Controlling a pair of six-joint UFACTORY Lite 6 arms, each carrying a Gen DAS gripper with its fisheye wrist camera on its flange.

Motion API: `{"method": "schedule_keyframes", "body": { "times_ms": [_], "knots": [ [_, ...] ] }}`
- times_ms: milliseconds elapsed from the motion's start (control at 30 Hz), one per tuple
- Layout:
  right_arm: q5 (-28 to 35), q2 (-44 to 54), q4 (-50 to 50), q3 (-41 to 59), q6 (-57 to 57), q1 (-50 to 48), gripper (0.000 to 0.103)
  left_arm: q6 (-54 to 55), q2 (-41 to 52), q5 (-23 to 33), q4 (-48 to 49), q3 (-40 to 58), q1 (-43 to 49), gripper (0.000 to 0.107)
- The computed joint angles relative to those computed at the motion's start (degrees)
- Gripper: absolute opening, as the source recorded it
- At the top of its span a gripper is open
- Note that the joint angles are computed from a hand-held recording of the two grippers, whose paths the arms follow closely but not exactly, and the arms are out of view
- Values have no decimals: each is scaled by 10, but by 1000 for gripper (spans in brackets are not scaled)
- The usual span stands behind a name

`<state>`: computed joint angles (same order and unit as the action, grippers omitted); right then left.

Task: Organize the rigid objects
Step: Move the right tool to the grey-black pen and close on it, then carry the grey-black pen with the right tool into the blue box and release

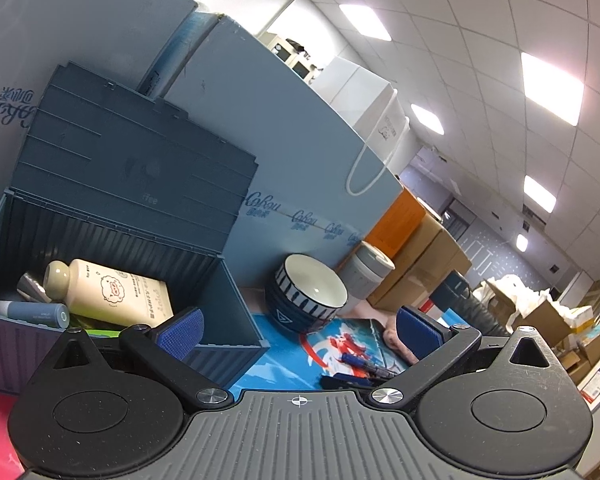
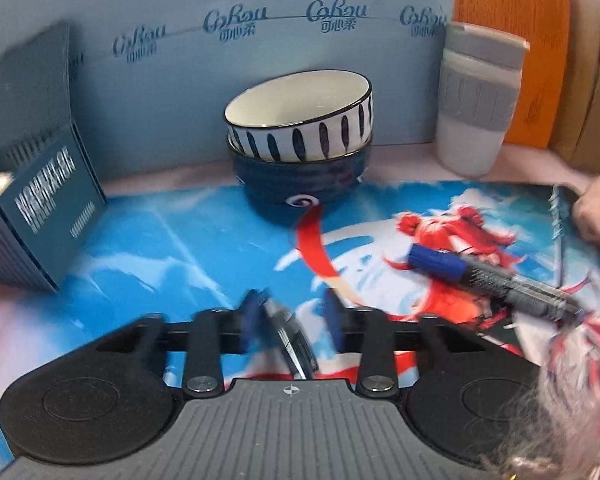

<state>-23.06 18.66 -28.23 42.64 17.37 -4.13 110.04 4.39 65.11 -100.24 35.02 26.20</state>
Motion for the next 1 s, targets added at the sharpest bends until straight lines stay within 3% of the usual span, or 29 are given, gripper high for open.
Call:
{"method": "schedule_keyframes", "body": {
  "times_ms": [100,267,467,633,800,1000],
  "knots": [
    [4,-22,5,-18,3,0,15,1,-3,5,3,-2,4,103],
    [-42,-86,-8,-67,53,-2,14,0,-9,14,8,-5,14,103],
    [-70,-288,15,-196,47,46,14,-7,-10,27,10,-4,29,103],
    [-47,-428,119,-241,-22,129,14,-8,-20,39,14,-6,50,103],
    [-45,-428,344,-193,-216,239,14,-3,-33,30,1,-9,81,103],
    [-94,-345,432,-93,-278,315,14,-4,-25,13,-33,0,131,103]
  ]
}}
